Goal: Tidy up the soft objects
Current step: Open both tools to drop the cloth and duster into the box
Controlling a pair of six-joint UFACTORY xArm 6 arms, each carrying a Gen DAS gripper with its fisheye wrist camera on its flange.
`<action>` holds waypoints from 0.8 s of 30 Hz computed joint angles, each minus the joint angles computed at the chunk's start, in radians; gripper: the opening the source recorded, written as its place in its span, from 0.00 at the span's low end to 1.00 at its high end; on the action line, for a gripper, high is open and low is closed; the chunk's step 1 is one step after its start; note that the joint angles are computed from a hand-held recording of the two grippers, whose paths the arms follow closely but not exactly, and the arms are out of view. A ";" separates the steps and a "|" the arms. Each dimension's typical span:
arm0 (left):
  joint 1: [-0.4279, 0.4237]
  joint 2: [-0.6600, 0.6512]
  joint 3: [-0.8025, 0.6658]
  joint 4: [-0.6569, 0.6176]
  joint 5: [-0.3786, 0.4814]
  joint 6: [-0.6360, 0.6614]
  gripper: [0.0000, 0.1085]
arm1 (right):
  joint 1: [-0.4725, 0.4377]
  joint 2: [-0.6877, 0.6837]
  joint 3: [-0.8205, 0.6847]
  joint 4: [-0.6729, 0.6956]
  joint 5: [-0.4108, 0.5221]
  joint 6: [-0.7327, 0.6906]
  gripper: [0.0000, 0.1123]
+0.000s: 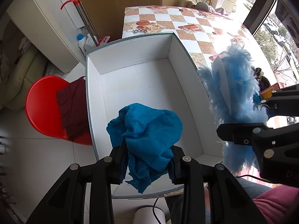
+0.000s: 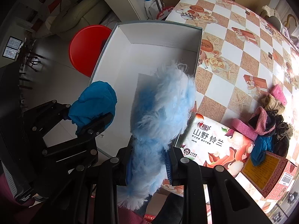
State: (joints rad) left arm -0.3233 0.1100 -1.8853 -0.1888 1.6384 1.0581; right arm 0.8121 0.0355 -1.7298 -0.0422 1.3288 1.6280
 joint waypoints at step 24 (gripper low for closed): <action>-0.005 0.170 -0.250 0.041 0.194 -0.166 0.83 | -0.019 -0.095 0.138 0.009 -0.081 0.112 0.91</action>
State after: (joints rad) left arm -0.3287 0.2802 -2.1349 -0.1476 1.8323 0.8918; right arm 0.7935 -0.0600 -1.5915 -0.0333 1.2478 1.7398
